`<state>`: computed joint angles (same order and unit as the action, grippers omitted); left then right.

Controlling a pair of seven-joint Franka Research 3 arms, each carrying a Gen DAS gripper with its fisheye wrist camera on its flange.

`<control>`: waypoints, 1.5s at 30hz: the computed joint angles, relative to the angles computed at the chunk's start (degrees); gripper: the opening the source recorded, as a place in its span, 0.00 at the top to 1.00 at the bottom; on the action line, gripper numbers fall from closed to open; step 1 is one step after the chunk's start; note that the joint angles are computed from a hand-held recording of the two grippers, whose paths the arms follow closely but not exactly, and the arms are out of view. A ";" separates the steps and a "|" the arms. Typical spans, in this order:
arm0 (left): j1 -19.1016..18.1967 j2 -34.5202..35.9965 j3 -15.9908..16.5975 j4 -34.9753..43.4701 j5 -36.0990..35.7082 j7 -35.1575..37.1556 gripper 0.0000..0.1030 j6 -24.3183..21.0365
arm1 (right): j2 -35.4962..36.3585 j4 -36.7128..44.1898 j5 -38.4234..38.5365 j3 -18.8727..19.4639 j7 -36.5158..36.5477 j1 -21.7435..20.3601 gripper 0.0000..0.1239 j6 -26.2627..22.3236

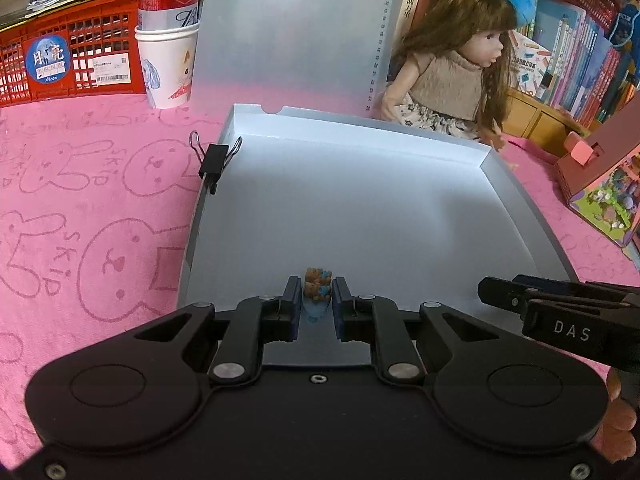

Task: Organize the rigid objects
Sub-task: 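Carry both clips into the white box and open both tools to release them, then withdraw both open tools from the box back toward the items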

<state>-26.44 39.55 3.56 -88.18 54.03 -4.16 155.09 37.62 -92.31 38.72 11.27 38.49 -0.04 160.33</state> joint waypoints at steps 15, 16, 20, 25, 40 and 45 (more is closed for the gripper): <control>-0.46 -1.19 0.82 -1.20 1.10 -0.69 0.77 0.90 | -0.84 -2.10 0.06 1.62 -2.37 -0.60 0.48 3.68; -0.75 -1.57 1.15 -1.57 1.96 -1.38 0.74 1.06 | -1.20 -2.62 0.43 2.03 -3.19 -0.83 0.47 4.46; -1.69 -3.84 1.98 -3.77 6.55 -4.65 0.63 2.03 | -3.00 -4.83 3.27 4.79 -7.72 -3.04 0.44 6.46; -2.36 -7.57 1.90 -7.82 14.74 -11.64 0.54 3.20 | -6.38 -8.81 11.79 10.12 -19.16 -7.91 0.40 7.73; -2.52 -18.66 -5.48 -22.89 36.70 -32.88 0.40 -3.65 | -18.77 -22.11 43.94 14.84 -57.10 -17.33 0.30 -0.50; -0.64 -20.62 -9.61 -26.64 38.04 -35.62 0.40 -5.68 | -21.91 -25.88 48.52 11.50 -61.68 -16.45 0.30 -4.08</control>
<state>-27.08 18.93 -6.05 -114.82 92.07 -39.78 149.41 15.71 -118.18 87.24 22.77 -23.19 -16.49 156.25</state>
